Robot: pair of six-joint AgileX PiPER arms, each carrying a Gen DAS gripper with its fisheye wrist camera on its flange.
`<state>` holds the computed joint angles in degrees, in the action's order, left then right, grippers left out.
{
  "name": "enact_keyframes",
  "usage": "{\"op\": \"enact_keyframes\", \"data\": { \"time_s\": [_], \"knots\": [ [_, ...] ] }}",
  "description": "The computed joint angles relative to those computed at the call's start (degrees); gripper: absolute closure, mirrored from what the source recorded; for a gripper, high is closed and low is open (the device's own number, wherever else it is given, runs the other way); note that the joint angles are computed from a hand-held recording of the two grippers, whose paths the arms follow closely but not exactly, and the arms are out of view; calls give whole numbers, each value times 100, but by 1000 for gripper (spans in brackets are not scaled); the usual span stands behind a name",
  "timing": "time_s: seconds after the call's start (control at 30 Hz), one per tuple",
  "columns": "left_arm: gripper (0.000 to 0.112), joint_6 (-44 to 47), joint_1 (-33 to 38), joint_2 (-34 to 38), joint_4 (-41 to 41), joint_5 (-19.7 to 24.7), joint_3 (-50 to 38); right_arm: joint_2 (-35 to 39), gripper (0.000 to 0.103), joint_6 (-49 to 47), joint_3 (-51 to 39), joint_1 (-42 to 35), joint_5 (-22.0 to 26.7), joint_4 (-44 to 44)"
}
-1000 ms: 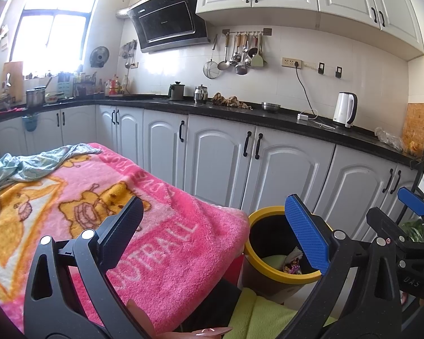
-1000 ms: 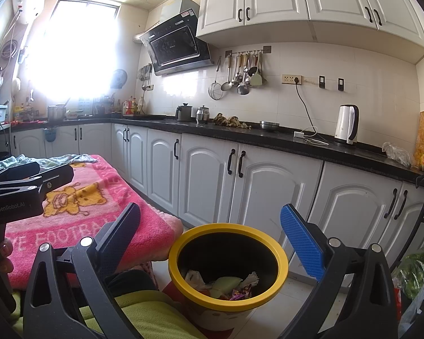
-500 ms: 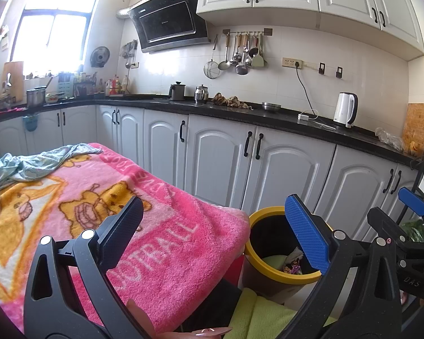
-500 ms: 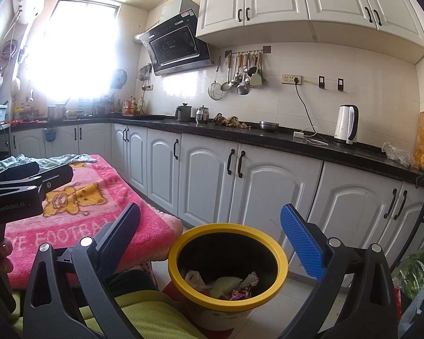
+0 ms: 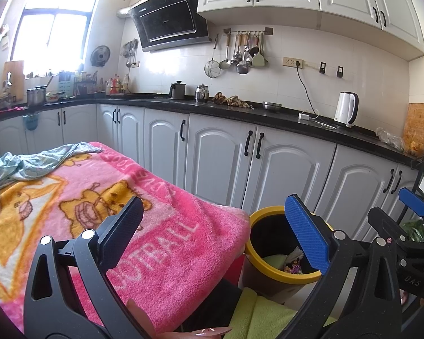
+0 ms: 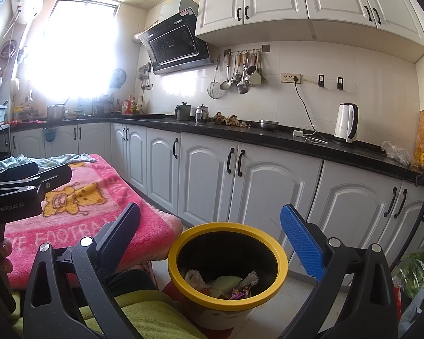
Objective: Collect trash
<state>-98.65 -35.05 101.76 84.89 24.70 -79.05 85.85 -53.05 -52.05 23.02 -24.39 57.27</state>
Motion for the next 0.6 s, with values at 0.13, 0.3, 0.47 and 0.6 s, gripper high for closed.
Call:
{"op": "enact_keyframes", "data": {
  "time_s": [0.13, 0.3, 0.47, 0.6],
  "knots": [
    [20, -2, -6, 2, 5, 11, 0, 14, 6, 29, 6, -5, -9, -16],
    [20, -6, -2, 0, 6, 7, 3, 21, 6, 50, 13, -2, -25, -33],
    [20, 6, -4, 2, 6, 11, 0, 36, 6, 90, 26, -5, -39, -41],
    [20, 52, -6, 2, -49, 13, -14, 62, 6, 120, 31, -9, -53, -48]
  ]
}}
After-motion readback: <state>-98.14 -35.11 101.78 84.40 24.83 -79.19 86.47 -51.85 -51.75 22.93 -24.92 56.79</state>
